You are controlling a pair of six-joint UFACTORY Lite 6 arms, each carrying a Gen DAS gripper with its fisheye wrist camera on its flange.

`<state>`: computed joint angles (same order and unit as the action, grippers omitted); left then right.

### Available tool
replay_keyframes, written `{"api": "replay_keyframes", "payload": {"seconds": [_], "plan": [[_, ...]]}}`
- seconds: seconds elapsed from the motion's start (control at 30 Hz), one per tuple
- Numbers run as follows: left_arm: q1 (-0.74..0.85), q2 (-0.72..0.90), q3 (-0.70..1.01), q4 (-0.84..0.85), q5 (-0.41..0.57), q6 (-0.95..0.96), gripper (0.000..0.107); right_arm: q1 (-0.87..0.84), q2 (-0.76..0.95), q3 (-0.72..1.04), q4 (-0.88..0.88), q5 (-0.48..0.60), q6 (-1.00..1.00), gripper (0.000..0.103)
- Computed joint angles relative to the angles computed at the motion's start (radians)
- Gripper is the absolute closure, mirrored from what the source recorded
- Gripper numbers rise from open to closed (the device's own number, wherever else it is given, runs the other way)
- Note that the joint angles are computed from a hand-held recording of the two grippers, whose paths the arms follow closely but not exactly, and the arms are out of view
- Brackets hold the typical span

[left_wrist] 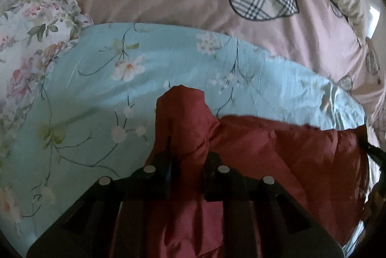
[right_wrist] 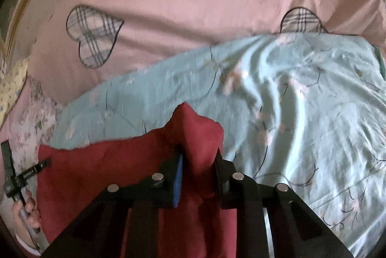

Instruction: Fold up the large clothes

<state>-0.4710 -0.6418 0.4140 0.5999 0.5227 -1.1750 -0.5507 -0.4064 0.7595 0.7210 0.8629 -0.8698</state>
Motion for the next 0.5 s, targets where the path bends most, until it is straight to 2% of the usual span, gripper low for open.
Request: {"api": "replay_keyframes", "payload": {"seconds": [0.07,0.2,0.3,0.5], "plan": [[0.023,0.044,0.019,0.008,-0.03,0.002,0.092,0.055,0.008,-0.008,-0.037,-0.08,0.046,0.083],[0.086,0.236,0.044,0.057,-0.145,-0.026,0.092,0.122,0.097,-0.065,-0.087,-0.228,0.096,0.083],[0.126,0.328,0.041,0.069,-0.234,-0.038,0.091,0.101,0.15,-0.098,-0.04,-0.268,0.046,0.083],[0.16,0.38,0.035,0.082,-0.287,-0.072,0.084,0.09,0.198,-0.094,-0.029,-0.285,0.044,0.083]]}}
